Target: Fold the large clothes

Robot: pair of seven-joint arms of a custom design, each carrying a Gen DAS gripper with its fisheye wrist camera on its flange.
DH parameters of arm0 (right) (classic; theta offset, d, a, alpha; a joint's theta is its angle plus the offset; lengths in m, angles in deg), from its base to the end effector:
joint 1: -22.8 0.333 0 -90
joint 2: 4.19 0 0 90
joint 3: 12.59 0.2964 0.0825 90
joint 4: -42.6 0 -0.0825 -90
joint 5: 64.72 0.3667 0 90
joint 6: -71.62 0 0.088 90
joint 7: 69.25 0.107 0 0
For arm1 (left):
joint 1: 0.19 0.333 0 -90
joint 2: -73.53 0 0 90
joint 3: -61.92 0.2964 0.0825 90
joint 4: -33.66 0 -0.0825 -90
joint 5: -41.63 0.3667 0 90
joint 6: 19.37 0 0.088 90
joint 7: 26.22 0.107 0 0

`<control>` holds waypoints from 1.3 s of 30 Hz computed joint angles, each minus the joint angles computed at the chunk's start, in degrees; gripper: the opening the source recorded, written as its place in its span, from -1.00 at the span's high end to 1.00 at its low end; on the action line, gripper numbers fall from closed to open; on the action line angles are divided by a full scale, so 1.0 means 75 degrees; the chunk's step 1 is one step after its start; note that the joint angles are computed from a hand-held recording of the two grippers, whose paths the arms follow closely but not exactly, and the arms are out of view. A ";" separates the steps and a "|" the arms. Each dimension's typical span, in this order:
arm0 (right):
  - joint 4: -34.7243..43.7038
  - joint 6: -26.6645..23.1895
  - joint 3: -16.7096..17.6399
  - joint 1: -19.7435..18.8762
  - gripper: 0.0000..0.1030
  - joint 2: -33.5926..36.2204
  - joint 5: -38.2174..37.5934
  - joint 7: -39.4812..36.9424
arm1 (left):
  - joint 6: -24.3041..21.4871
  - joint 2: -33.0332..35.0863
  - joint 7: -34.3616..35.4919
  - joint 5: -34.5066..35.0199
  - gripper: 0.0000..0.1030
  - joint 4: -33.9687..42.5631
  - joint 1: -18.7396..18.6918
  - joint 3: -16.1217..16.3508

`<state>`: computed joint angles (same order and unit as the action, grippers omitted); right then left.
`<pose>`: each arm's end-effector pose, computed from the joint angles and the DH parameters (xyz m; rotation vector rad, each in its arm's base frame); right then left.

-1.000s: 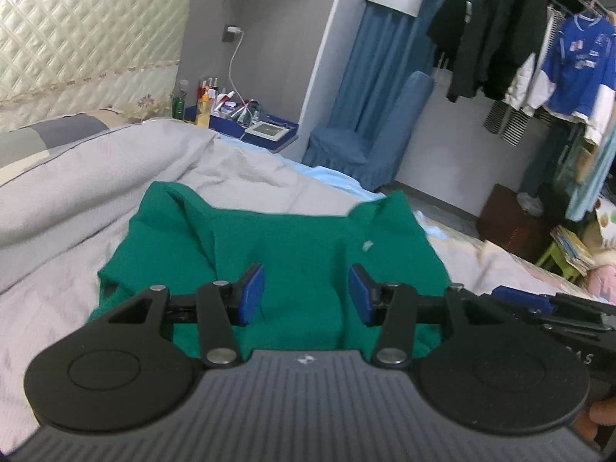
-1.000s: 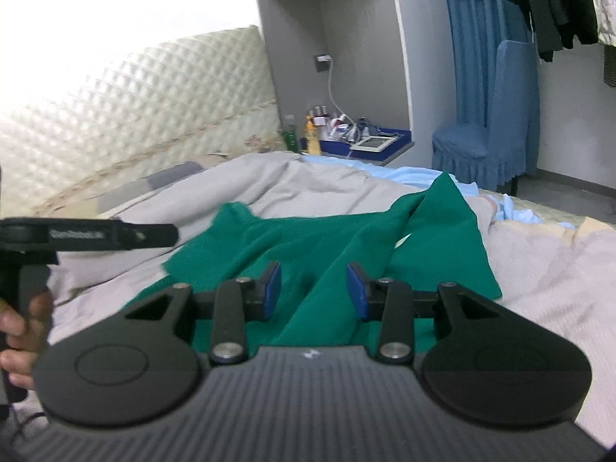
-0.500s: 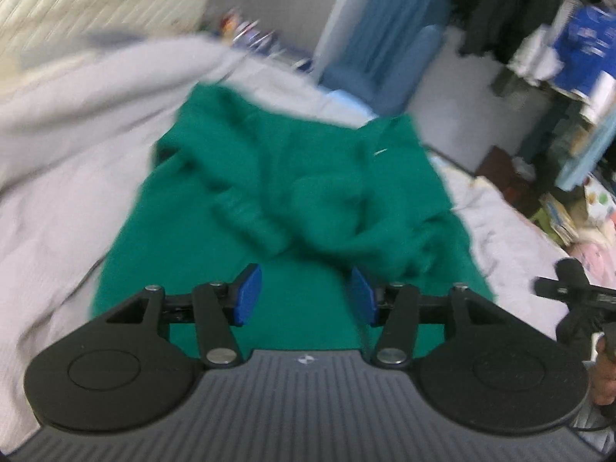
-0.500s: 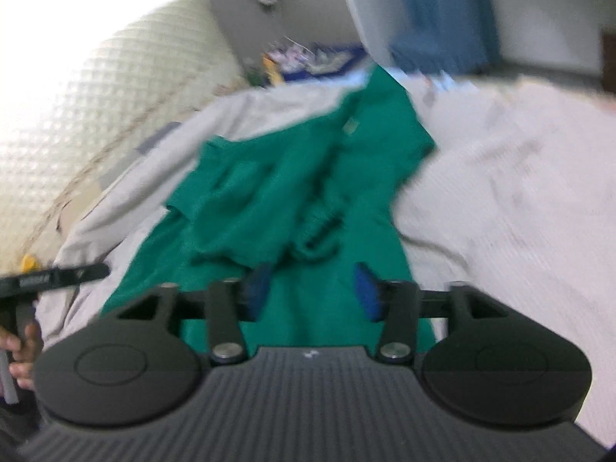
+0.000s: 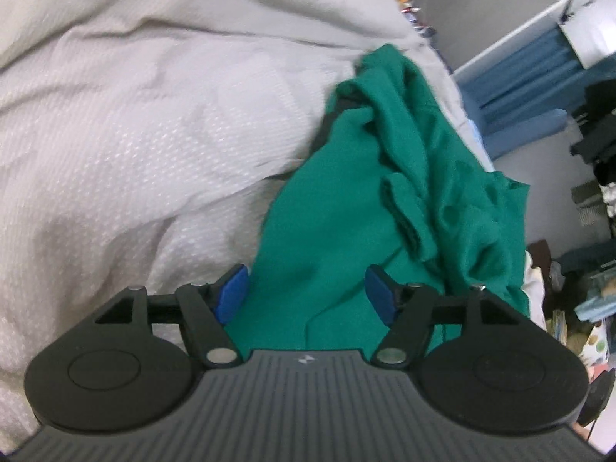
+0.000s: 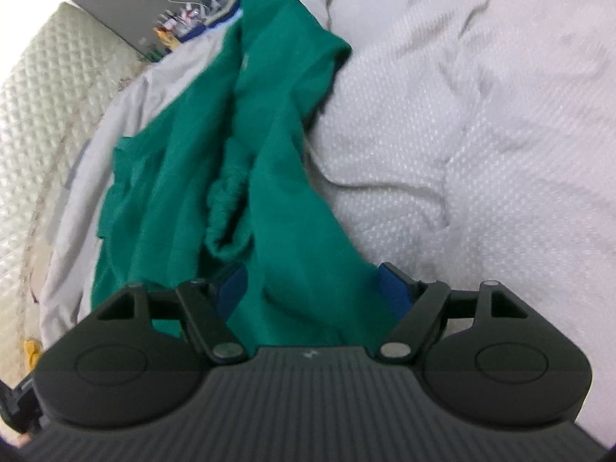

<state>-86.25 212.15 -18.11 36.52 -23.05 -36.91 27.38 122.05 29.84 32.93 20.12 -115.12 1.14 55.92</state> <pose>0.4812 0.0653 0.5441 -1.4953 1.9676 0.0356 0.3640 -0.0343 0.5528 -2.6126 1.2472 -1.0117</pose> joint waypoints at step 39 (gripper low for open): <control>-0.0237 -0.1819 -0.0311 0.0424 -0.50 -0.0666 0.2440 -0.2748 | -0.1651 0.0295 0.0430 -0.0544 0.29 0.0431 -0.0784 0.0092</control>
